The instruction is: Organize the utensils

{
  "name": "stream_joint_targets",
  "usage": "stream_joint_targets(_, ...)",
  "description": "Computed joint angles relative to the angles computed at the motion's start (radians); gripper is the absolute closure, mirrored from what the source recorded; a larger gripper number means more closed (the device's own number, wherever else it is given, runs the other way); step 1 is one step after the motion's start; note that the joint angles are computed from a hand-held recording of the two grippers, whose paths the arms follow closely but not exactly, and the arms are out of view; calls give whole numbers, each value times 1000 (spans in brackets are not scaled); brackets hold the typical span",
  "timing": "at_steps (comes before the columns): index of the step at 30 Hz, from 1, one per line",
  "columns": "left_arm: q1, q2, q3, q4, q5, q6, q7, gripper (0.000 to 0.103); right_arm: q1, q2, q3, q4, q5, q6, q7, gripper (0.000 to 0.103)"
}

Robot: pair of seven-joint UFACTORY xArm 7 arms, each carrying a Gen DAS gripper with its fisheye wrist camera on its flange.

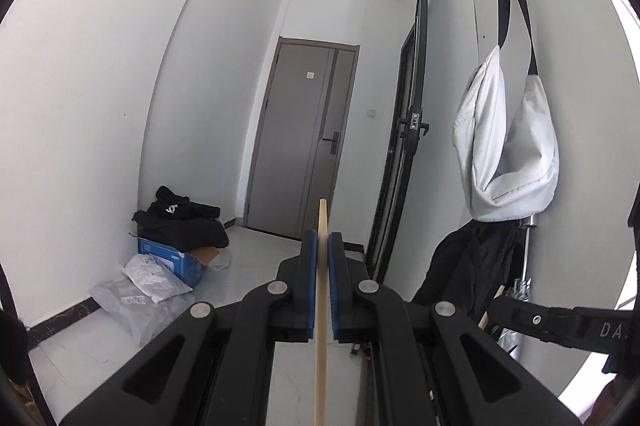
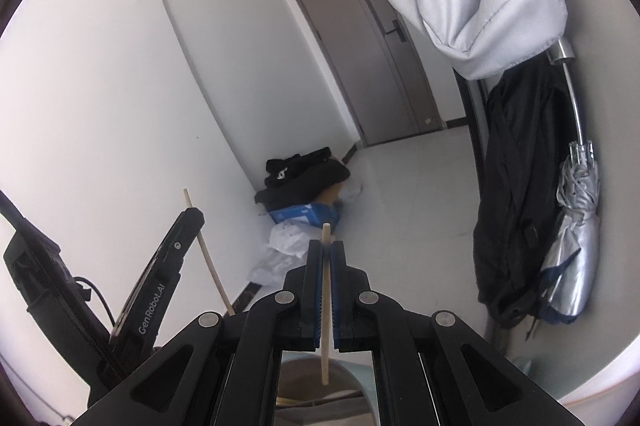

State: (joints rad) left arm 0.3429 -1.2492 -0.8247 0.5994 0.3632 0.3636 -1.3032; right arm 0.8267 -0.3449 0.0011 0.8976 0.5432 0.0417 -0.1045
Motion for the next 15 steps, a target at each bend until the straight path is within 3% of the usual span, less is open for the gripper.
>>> stream_joint_targets(8,6,22,-30,-5,23,-45,42,101,133,21,-104,-24,106,-44,-112,100)
stream_joint_targets(15,12,30,-57,-8,11,-21,23,101,325,9,-265,-49,264,-76,-263,100)
